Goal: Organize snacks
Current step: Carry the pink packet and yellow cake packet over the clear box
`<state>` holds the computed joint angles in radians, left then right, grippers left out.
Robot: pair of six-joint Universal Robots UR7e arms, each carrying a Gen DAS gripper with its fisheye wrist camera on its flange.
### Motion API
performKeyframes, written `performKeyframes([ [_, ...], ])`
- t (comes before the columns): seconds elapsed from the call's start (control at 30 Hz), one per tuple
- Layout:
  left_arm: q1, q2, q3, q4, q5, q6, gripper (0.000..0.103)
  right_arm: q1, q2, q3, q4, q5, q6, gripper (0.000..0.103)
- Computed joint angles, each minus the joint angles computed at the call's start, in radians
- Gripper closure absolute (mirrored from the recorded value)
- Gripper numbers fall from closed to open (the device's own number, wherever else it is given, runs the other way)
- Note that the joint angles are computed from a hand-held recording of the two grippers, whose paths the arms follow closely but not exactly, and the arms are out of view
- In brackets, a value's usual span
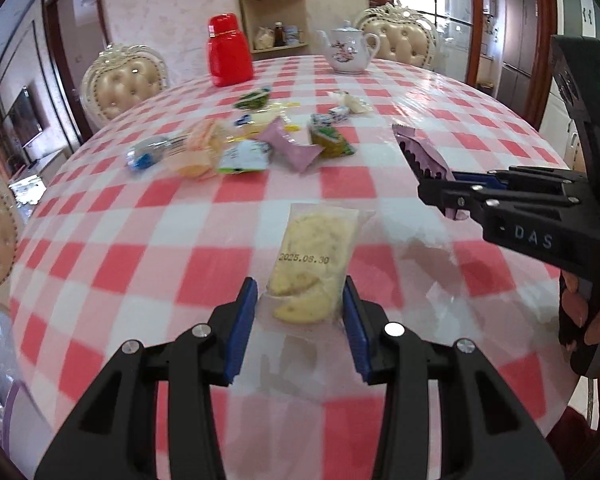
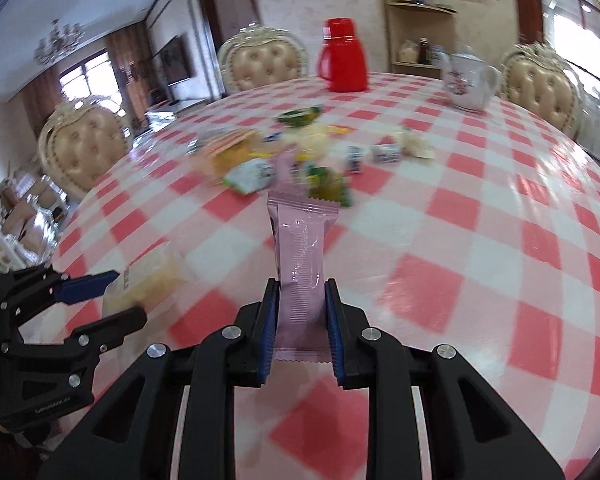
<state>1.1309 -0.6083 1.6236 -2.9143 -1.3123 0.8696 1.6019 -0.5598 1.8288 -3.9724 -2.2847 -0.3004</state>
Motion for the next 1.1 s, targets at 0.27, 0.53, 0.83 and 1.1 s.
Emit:
performKeyframes([
  [0.27, 0.060, -0.079, 0.037, -0.031, 0.024, 0.019, 0.061, 0.079, 0.092, -0.107, 0.106, -0.002, -0.045, 0.080],
  [0.53, 0.131, -0.145, 0.027, -0.031, 0.067, 0.026, 0.061, 0.148, 0.190, -0.249, 0.261, 0.025, -0.090, 0.080],
  [0.83, 0.220, -0.193, -0.063, 0.035, 0.096, -0.021, 0.061, 0.213, 0.300, -0.419, 0.457, 0.068, -0.137, 0.080],
  [1.1, 0.272, -0.205, -0.143, 0.072, 0.155, -0.047, 0.061, 0.264, 0.399, -0.559, 0.627, 0.113, -0.202, 0.080],
])
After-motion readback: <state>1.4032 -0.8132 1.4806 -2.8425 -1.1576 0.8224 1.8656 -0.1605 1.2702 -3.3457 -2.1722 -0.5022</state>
